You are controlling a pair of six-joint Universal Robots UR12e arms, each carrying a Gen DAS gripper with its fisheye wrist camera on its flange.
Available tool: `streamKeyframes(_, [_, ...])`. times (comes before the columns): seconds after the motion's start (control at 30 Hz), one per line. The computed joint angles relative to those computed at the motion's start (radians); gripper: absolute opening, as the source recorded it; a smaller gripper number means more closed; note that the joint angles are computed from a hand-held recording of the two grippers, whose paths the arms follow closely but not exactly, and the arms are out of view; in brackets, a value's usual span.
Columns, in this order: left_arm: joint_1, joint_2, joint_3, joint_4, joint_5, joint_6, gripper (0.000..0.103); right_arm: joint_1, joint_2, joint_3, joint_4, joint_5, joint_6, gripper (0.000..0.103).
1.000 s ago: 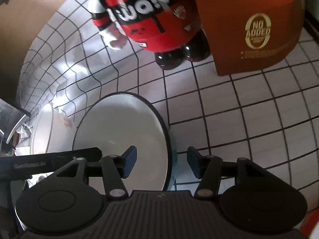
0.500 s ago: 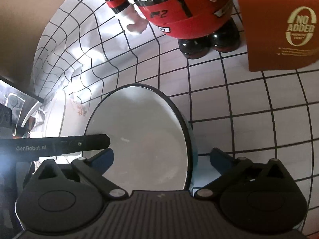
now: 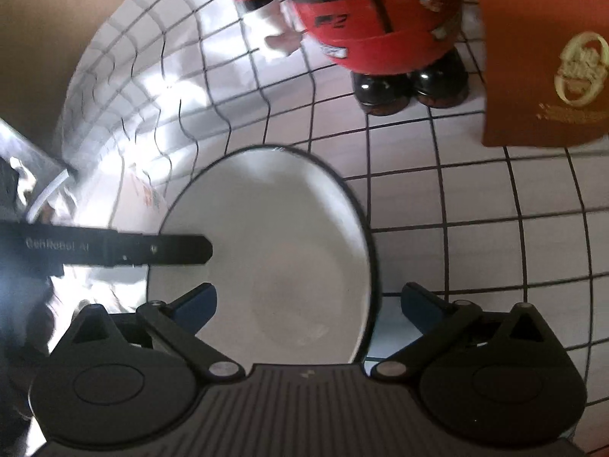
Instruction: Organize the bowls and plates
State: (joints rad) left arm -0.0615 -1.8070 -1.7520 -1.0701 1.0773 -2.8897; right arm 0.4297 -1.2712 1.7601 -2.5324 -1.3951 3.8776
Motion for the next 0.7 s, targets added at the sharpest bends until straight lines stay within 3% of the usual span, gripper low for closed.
streamKeyframes(0.07, [-0.005,0.0,-0.002,-0.001,0.012,0.002,0.025,0.005,0.008,-0.028,0.066,-0.003,-0.096,0.103])
streamKeyframes(0.13, [-0.007,-0.002,-0.003,-0.006,0.014,-0.004,0.025,0.002,0.009,-0.036,0.093,0.006,-0.123,0.1])
streamKeyframes(0.2, [-0.009,-0.003,-0.004,-0.006,0.012,-0.007,0.023,-0.001,0.003,-0.035,0.102,-0.009,-0.075,0.087])
streamKeyframes(0.27, [-0.01,-0.004,-0.004,-0.004,0.008,-0.007,0.02,-0.006,-0.007,-0.024,0.096,-0.01,-0.039,0.059])
streamKeyframes(0.37, [-0.009,-0.009,-0.003,-0.02,-0.012,-0.014,0.018,-0.01,-0.02,-0.016,0.118,-0.025,-0.004,0.04])
streamKeyframes(0.57, [0.005,0.011,-0.017,-0.013,-0.025,-0.029,0.017,0.01,-0.008,-0.035,0.133,-0.071,-0.034,0.039])
streamKeyframes(0.7, [0.013,0.033,-0.028,-0.018,0.009,-0.035,0.017,0.01,0.002,-0.037,0.105,-0.039,-0.067,0.039])
